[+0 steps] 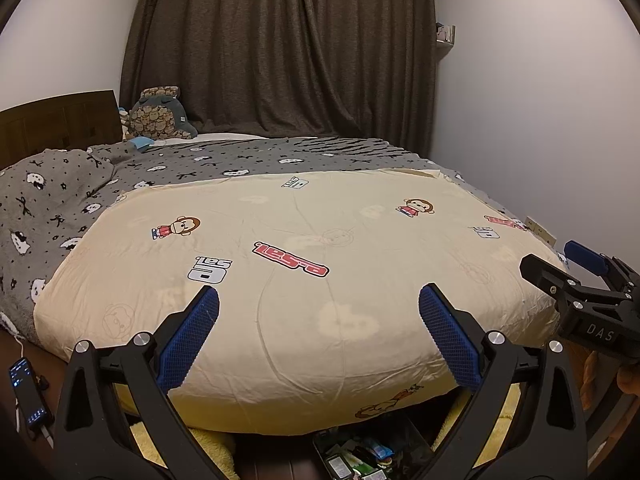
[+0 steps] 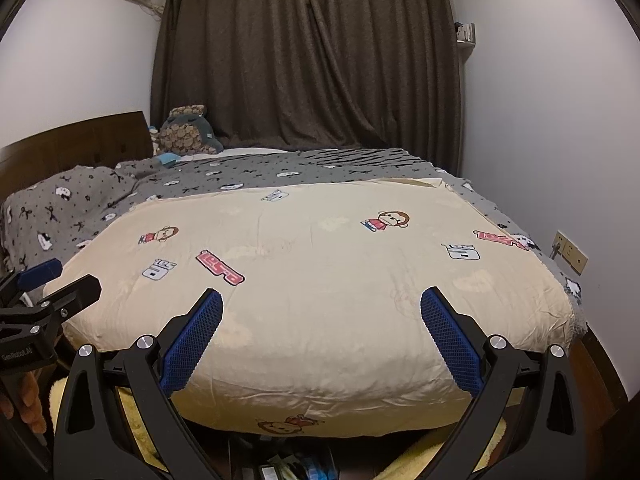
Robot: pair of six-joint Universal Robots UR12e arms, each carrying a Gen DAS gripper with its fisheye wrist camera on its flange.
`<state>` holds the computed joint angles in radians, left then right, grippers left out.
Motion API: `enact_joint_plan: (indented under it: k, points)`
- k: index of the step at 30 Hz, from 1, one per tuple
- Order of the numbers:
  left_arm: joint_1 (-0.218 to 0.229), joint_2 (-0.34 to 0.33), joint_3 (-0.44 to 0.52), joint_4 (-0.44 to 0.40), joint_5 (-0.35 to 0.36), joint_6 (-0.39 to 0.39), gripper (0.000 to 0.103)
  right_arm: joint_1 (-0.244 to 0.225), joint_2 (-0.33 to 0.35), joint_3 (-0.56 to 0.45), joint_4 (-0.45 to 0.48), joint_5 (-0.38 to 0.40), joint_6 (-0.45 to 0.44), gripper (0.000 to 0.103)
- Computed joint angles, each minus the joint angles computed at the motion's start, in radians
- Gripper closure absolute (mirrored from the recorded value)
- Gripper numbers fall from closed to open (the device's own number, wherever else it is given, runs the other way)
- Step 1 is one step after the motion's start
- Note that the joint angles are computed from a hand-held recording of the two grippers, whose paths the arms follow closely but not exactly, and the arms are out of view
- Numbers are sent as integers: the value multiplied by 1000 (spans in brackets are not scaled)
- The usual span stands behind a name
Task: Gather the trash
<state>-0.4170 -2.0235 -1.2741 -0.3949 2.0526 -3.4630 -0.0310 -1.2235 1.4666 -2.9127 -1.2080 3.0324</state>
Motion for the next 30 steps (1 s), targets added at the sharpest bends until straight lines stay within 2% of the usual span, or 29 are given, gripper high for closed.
enact_joint_plan:
  k: [30]
  points:
    - [0, 3, -4, 11, 8, -3, 8, 2, -1, 2, -7, -5, 11, 4]
